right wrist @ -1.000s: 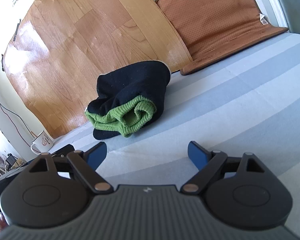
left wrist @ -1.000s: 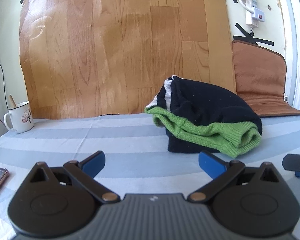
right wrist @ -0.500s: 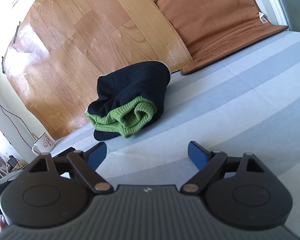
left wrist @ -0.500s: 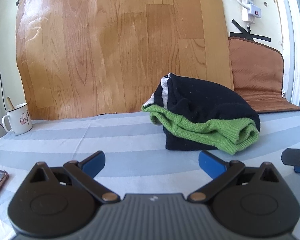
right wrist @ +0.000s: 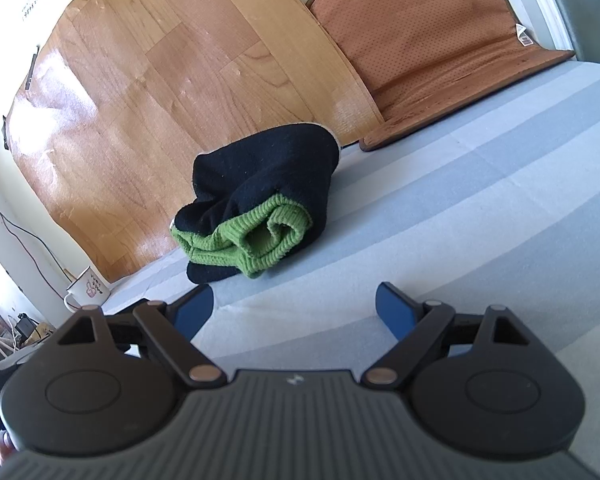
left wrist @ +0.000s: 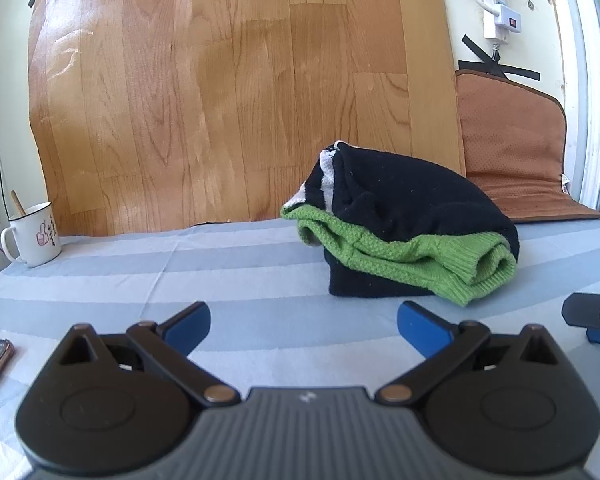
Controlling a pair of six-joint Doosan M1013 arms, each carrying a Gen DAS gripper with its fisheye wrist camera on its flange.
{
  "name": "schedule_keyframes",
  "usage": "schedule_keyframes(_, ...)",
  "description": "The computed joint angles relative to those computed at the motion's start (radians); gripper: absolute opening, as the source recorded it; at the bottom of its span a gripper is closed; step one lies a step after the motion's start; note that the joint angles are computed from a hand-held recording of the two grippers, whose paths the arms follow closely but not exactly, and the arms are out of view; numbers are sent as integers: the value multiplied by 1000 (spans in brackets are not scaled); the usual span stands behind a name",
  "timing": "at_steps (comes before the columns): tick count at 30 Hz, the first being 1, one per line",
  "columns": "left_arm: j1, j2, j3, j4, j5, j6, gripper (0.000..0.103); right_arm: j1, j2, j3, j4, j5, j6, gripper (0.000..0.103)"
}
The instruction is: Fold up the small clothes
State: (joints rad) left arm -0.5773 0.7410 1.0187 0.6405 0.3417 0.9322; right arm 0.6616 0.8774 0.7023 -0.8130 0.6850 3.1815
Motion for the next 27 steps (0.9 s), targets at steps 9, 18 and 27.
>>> schedule_keyframes(9, 4, 11, -25, -73, 43, 38, 103, 2, 3, -6, 2, 9, -11, 90)
schedule_keyframes(18, 3, 25, -58, -79, 116, 7, 103, 6, 14, -29, 6, 21, -66, 90)
schedule_keyframes(27, 5, 36, -85, -102, 166, 5, 103, 14, 26, -56, 9, 58, -113, 91)
